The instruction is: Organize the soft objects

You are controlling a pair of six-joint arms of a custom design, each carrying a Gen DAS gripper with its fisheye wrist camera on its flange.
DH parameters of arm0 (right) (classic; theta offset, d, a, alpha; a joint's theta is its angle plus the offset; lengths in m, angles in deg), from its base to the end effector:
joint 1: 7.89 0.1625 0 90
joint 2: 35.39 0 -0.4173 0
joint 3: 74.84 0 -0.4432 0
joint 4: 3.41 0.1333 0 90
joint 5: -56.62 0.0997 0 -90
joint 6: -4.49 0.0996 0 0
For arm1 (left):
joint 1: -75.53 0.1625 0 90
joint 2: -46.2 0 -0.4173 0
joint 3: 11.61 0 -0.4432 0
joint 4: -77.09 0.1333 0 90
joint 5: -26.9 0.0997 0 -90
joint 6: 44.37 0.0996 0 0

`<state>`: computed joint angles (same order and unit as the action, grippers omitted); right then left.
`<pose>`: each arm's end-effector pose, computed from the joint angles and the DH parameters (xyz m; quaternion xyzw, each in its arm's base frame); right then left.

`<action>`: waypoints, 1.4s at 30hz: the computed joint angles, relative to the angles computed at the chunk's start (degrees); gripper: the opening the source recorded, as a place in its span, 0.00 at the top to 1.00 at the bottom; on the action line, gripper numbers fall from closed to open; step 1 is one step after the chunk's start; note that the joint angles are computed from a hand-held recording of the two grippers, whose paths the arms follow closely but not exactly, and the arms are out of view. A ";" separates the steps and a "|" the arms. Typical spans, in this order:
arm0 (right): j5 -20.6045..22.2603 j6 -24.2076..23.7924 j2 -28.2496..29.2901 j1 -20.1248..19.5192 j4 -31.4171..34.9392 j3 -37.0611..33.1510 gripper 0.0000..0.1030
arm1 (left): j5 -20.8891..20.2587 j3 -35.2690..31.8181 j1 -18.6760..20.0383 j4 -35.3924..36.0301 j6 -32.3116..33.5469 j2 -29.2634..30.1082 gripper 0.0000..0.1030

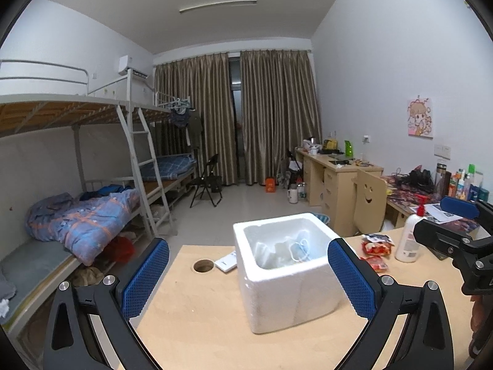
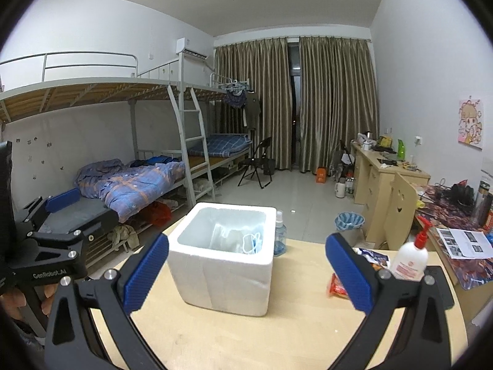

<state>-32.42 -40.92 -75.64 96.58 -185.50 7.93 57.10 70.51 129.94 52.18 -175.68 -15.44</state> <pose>0.3270 -0.7270 0.1439 0.4561 -0.7849 0.4060 0.1045 -0.2121 -0.6734 0.2791 0.1238 0.6821 -0.5934 0.4090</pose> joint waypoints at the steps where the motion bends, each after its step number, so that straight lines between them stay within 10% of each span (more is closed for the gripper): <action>1: -0.04 0.11 -0.38 -0.08 -0.57 0.69 0.00 | -0.15 0.50 -0.36 -0.02 -0.06 -0.13 0.00; 42: 3.92 -0.07 -7.25 -3.39 -22.73 20.59 0.00 | 4.54 26.29 -6.30 -16.85 2.31 -12.22 0.00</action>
<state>-28.50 -40.99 -82.89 93.18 -208.23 28.52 61.64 96.80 123.64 35.33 -173.37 -27.66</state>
